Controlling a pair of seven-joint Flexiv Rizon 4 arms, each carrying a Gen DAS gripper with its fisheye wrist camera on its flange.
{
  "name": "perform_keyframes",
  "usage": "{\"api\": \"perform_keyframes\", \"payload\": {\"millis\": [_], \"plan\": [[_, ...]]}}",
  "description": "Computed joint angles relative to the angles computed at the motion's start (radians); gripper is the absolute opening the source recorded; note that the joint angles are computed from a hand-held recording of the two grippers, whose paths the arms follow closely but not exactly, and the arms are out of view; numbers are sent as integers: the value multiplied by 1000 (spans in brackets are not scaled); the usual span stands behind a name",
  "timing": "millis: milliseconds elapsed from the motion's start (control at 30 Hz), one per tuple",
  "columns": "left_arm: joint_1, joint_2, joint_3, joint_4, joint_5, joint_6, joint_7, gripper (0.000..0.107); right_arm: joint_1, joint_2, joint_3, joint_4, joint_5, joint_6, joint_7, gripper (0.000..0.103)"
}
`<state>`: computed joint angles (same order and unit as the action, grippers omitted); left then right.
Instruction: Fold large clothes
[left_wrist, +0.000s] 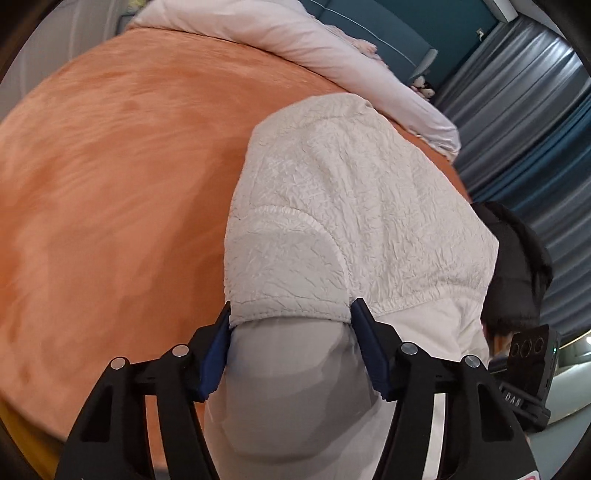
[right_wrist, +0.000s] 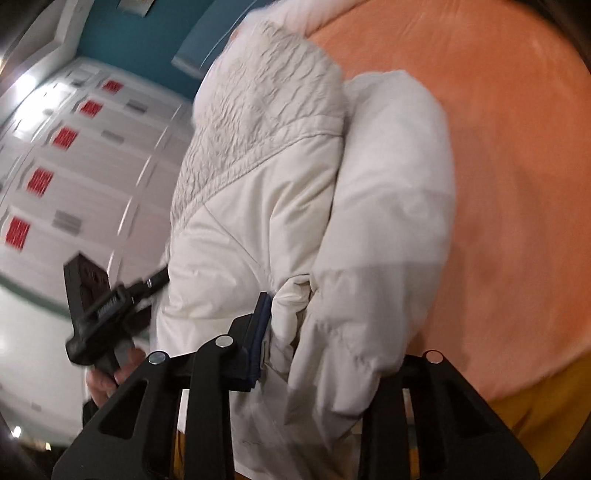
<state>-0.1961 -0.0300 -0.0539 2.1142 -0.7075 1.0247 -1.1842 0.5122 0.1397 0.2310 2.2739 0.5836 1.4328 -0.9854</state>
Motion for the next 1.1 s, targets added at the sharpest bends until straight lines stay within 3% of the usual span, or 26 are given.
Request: {"api": "perform_keyframes", "payload": {"millis": [67, 100, 133, 167, 233, 300, 367, 400, 467, 500, 567, 633, 700, 767, 833, 900, 933, 967, 1000, 1067, 1100], "plan": [[6, 24, 19, 44, 100, 19, -37, 65, 32, -43, 27, 16, 43, 44, 0, 41], [2, 32, 21, 78, 108, 65, -31, 69, 31, -66, 42, 26, 34, 74, 34, 54], [-1, 39, 23, 99, 92, 96, -16, 69, 27, -70, 44, 24, 35, 74, 44, 57], [0, 49, 24, 103, 93, 100, -26, 69, 5, -63, 49, 29, -29, 56, 110, 57], [5, 74, 27, 88, 157, 106, -66, 64, -79, -24, 79, 68, -311, 16, 331, 57], [-1, 108, 23, 84, 231, 194, -73, 65, -185, 39, 106, 99, -581, -6, 517, 59], [0, 116, 14, 57, 315, 271, -92, 69, -253, 54, 109, 98, -730, -10, 620, 77], [8, 109, 7, 30, 369, 272, -126, 76, -281, 40, 100, 89, -797, -4, 651, 88], [10, 74, -4, -19, 413, 267, -169, 77, -308, -19, 75, 47, -928, -27, 693, 89], [7, 52, -10, -45, 421, 247, -195, 77, -290, -64, 53, 13, -935, -46, 683, 89], [4, 17, -11, -75, 434, 222, -233, 77, -219, -136, 23, -71, -775, -96, 568, 74], [6, -1, -5, -109, 493, 170, -301, 74, -189, -157, 11, -124, -764, -102, 491, 27], [-3, 18, -6, -82, 425, 206, -252, 74, -178, -107, 13, -120, -795, 18, 427, 14], [-9, 44, 1, -52, 435, 261, -233, 74, -128, -81, 10, -114, -682, 167, 302, 11], [1, 41, 2, -64, 548, 248, -297, 76, -159, -84, 31, -92, -695, 204, 298, 11], [3, 7, -2, -84, 569, 191, -321, 76, -198, -135, 27, -72, -757, 31, 403, 15], [3, -10, -3, -90, 568, 168, -323, 76, -176, -168, 2, -66, -724, -30, 388, 24], [3, -37, -3, -106, 597, 117, -348, 78, -169, -172, -12, -43, -707, -26, 419, 24], [1, -45, -3, -94, 588, 132, -347, 80, -188, -149, 5, -38, -682, -35, 456, 24], [-11, -41, 18, -107, 706, 120, -452, 79, -178, -95, 6, -47, -624, -83, 449, 24], [-10, -38, 20, -105, 718, 120, -461, 79, -182, -65, 7, -37, -668, -101, 492, 24]]}}
